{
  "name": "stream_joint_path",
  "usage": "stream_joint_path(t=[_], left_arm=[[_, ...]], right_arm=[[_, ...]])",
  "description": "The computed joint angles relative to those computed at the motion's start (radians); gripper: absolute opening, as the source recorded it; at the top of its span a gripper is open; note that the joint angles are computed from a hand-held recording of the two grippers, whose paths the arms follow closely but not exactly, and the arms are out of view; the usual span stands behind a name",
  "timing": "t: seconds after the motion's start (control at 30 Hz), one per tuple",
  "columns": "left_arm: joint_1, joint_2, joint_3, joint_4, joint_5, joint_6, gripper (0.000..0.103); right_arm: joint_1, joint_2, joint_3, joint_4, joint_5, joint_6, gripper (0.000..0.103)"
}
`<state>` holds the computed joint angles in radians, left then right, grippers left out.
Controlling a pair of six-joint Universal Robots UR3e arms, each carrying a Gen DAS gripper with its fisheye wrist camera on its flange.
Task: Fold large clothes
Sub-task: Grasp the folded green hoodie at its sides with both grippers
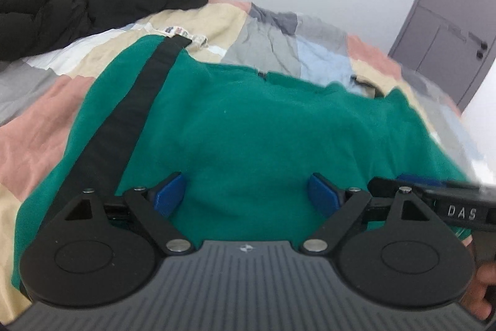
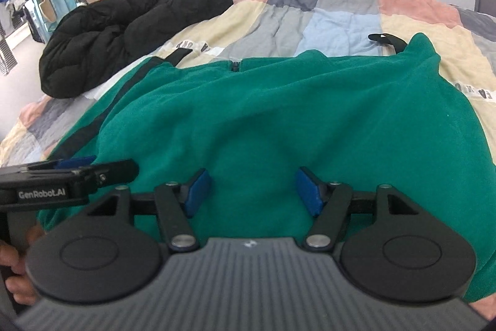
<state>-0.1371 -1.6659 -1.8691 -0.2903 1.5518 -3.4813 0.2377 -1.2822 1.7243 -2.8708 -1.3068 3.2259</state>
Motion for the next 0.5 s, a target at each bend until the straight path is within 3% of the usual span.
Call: stream_joint_path(t=[0.2, 0.37, 0.5], left_arm=[[0.126, 0.254, -0.211, 0.063, -0.237, -0.181, 0.089], [0.121, 0.370, -0.270, 0.016, -0.272, -0.290, 0.089], [0.143, 0.362, -0.262, -0.071, -0.370, -0.335, 0.089]], right_arm=[[-0.038, -0.169, 0.152, -0.029, 0.069, 0.121, 0.068], [-0.116, -0.328, 0.326, -0.062, 0.187, 0.284, 0.070], [-0.189, -0.399, 0.442, -0.098, 0.281, 0.419, 0.075]])
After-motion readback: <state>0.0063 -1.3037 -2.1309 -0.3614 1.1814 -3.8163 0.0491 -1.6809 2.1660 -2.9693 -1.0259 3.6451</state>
